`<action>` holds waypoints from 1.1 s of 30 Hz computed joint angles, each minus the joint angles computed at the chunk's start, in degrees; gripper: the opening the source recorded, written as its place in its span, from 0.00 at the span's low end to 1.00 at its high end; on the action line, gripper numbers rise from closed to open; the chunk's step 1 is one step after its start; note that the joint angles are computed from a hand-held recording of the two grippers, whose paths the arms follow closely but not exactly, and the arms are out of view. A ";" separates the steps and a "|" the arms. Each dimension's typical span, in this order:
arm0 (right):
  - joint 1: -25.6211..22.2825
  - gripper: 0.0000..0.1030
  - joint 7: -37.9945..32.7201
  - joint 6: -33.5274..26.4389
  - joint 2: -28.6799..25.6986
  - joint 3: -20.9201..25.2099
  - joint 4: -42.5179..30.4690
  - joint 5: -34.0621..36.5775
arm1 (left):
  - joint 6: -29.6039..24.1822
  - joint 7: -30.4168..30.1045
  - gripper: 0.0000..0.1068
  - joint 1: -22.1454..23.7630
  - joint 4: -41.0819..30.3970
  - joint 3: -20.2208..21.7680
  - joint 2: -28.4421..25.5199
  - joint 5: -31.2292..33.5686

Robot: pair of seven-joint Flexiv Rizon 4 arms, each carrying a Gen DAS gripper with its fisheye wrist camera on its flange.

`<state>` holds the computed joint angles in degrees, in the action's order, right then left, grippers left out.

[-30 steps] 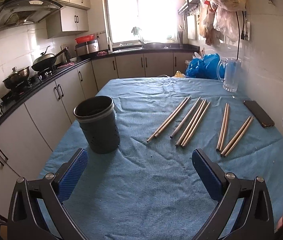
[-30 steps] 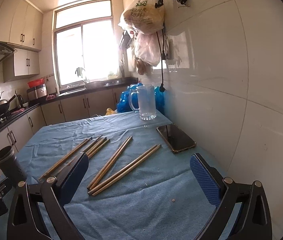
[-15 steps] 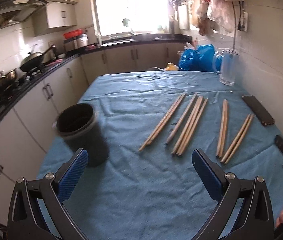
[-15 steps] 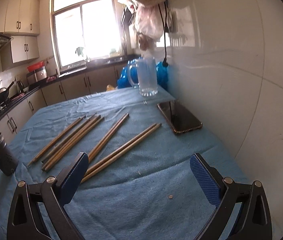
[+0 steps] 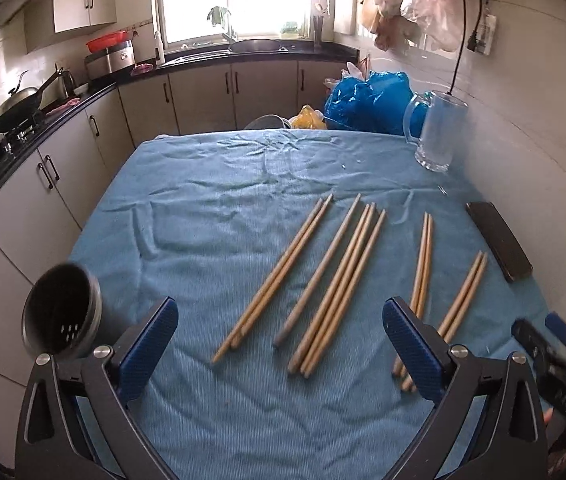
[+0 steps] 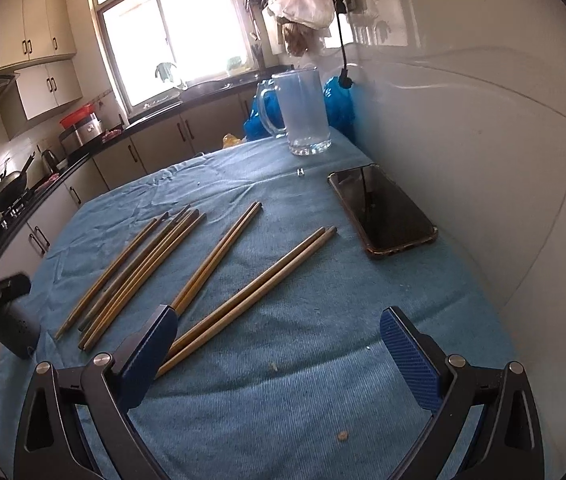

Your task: Organize utensils

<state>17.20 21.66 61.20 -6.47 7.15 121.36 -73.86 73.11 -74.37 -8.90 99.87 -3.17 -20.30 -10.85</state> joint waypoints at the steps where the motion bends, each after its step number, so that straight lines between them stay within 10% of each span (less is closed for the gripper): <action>1: -0.16 1.00 -0.38 0.57 -0.35 -0.14 -0.17 0.23 | -0.15 -0.24 0.95 -0.26 -1.16 0.24 -0.91 0.52; 7: -0.16 1.00 -4.44 4.28 -3.36 -1.15 -2.21 3.63 | -7.39 -1.12 0.52 -0.93 -8.01 1.09 -5.88 3.12; 15: -0.03 0.95 -10.34 13.23 -7.76 -3.42 -6.05 7.17 | -8.82 2.59 0.44 -0.91 -10.98 0.19 -11.33 3.36; 24: -1.95 0.50 -37.51 14.05 -17.00 2.94 -15.39 35.48 | -9.33 7.29 0.25 0.48 -10.55 -1.40 -11.83 1.03; 33: 4.49 0.28 -43.42 7.63 -17.89 -2.37 -18.64 42.17 | -10.14 10.97 0.08 0.87 -9.67 -2.20 -11.76 -0.61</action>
